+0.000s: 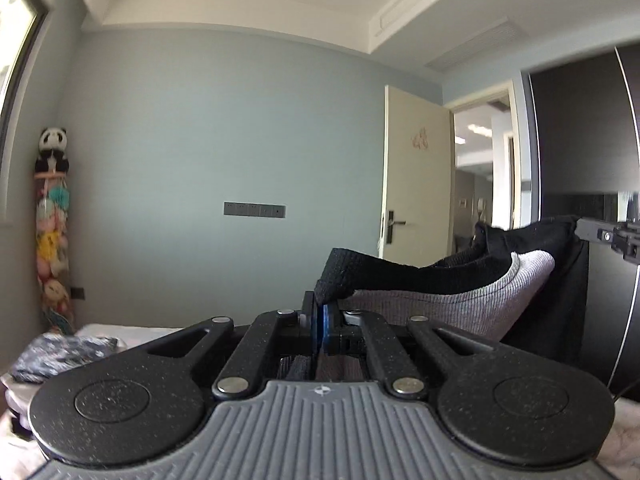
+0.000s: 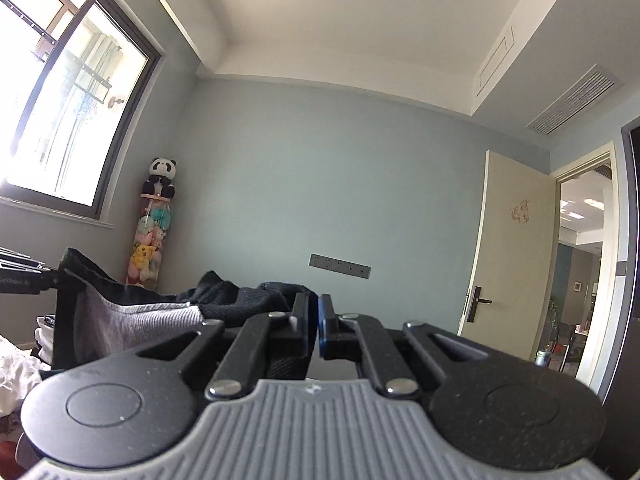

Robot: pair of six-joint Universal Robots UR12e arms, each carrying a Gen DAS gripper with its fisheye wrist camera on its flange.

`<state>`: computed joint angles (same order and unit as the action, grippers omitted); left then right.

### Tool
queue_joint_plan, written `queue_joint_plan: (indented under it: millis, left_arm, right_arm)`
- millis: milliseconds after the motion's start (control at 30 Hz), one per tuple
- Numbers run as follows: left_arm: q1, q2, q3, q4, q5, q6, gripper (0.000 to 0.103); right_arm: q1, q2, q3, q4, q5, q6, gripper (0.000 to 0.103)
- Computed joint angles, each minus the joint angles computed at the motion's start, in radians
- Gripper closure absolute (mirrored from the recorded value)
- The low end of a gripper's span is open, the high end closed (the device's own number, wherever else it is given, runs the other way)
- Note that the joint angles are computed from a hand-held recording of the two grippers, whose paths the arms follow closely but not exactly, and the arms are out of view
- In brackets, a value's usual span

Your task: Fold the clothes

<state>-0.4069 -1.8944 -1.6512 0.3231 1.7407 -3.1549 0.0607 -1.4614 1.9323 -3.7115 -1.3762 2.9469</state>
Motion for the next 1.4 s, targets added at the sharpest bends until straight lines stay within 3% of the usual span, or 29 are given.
queue_joint_plan:
  millis: [133, 267, 367, 500, 667, 900, 967, 1033, 1233, 1400]
  left_arm:
    - [-0.007, 0.005, -0.027, -0.006, 0.006, -0.011, 0.100]
    - [-0.017, -0.001, -0.038, -0.127, -0.023, 0.007, 0.100]
    - [-0.028, -0.020, -0.044, -0.215, -0.002, 0.039, 0.100]
    - [-0.006, -0.024, -0.086, -0.304, 0.025, -0.020, 0.100]
    - [0.022, 0.003, -0.155, -0.367, 0.079, -0.084, 0.100]
    - [0.064, 0.055, -0.216, -0.368, 0.198, -0.065, 0.100]
    - [0.077, 0.068, -0.227, -0.385, 0.212, -0.062, 0.100]
    - [0.091, 0.073, -0.235, -0.403, 0.220, -0.074, 0.100]
    - [0.122, 0.078, -0.250, -0.438, 0.238, -0.115, 0.100]
    - [0.135, 0.076, -0.255, -0.436, 0.227, -0.106, 0.100]
  right_arm:
    - [-0.009, -0.006, 0.046, -0.038, -0.064, 0.026, 0.103]
    - [-0.042, -0.020, 0.093, 0.072, -0.013, 0.082, 0.103]
    - [-0.053, -0.014, 0.126, 0.163, 0.051, 0.100, 0.103]
    - [-0.052, 0.020, 0.169, 0.271, 0.133, 0.101, 0.100]
    - [-0.003, 0.099, 0.177, 0.408, 0.207, 0.163, 0.097]
    - [0.070, 0.220, 0.113, 0.529, 0.319, 0.237, 0.087]
    - [0.081, 0.246, 0.084, 0.561, 0.354, 0.249, 0.083]
    - [0.094, 0.275, 0.052, 0.588, 0.389, 0.252, 0.072]
    - [0.133, 0.339, -0.026, 0.727, 0.460, 0.218, 0.066]
    - [0.149, 0.363, -0.049, 0.843, 0.547, 0.201, 0.066]
